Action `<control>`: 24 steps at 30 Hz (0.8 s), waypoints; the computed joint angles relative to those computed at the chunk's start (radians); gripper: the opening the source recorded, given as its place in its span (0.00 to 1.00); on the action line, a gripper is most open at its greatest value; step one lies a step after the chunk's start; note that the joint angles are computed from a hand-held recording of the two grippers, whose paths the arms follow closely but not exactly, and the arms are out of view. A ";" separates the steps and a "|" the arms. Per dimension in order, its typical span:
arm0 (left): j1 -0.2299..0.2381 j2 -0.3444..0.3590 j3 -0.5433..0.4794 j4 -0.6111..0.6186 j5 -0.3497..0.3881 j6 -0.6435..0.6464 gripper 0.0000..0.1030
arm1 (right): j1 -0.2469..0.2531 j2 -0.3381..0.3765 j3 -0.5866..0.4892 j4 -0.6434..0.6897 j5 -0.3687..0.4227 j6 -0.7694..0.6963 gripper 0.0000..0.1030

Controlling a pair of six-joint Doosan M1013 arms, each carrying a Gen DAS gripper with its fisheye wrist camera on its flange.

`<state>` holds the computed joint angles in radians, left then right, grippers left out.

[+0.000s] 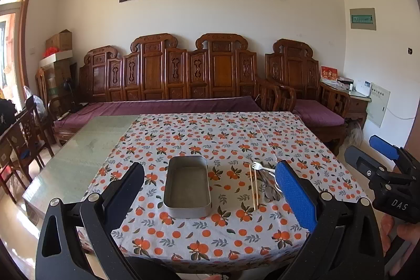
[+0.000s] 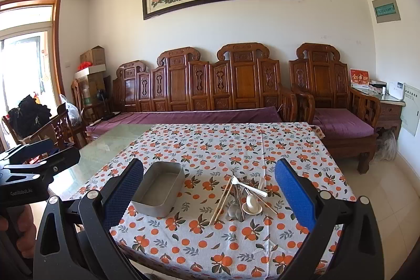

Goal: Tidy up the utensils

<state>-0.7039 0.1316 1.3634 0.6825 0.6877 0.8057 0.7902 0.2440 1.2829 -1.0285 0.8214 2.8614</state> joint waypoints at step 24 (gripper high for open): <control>0.037 0.114 -0.063 -0.247 0.081 0.291 0.94 | -0.082 0.012 0.058 0.171 -0.103 -0.110 0.94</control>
<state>-0.6666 0.2459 1.3001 0.4357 0.7688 1.0968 0.7084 0.2562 1.3411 -0.8574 0.7183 2.7515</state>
